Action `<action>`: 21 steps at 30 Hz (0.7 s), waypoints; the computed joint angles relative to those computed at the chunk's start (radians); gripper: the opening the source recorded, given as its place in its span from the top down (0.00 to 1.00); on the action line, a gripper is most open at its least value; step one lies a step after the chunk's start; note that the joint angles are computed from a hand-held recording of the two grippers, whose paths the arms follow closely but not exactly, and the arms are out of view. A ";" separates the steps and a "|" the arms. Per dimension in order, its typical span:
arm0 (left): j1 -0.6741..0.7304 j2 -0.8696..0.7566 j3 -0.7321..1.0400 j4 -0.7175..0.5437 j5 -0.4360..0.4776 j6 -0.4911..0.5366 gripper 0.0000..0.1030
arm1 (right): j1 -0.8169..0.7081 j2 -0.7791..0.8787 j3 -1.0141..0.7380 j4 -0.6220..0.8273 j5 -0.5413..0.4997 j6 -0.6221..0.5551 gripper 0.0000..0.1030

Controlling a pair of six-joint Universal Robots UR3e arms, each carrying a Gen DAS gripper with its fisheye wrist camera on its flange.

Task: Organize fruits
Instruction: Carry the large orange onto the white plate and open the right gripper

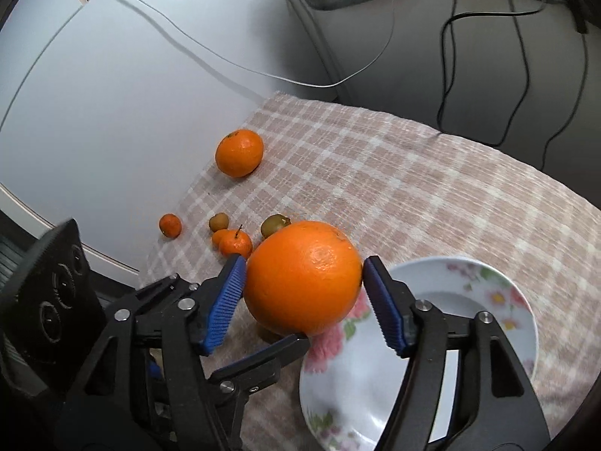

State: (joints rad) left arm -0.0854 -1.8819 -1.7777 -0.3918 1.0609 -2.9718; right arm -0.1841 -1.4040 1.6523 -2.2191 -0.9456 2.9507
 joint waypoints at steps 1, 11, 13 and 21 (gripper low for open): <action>-0.007 0.000 -0.003 0.000 0.005 0.001 0.44 | 0.000 -0.014 0.015 -0.001 -0.014 -0.003 0.35; -0.064 0.040 -0.041 -0.009 0.010 0.018 0.44 | -0.083 -0.164 0.149 0.054 -0.009 -0.074 0.35; -0.071 0.043 -0.042 -0.020 0.006 0.023 0.44 | -0.102 -0.188 0.170 0.072 -0.006 -0.087 0.35; -0.101 0.055 -0.060 -0.049 0.004 0.052 0.44 | -0.176 -0.283 0.258 0.150 0.008 -0.148 0.35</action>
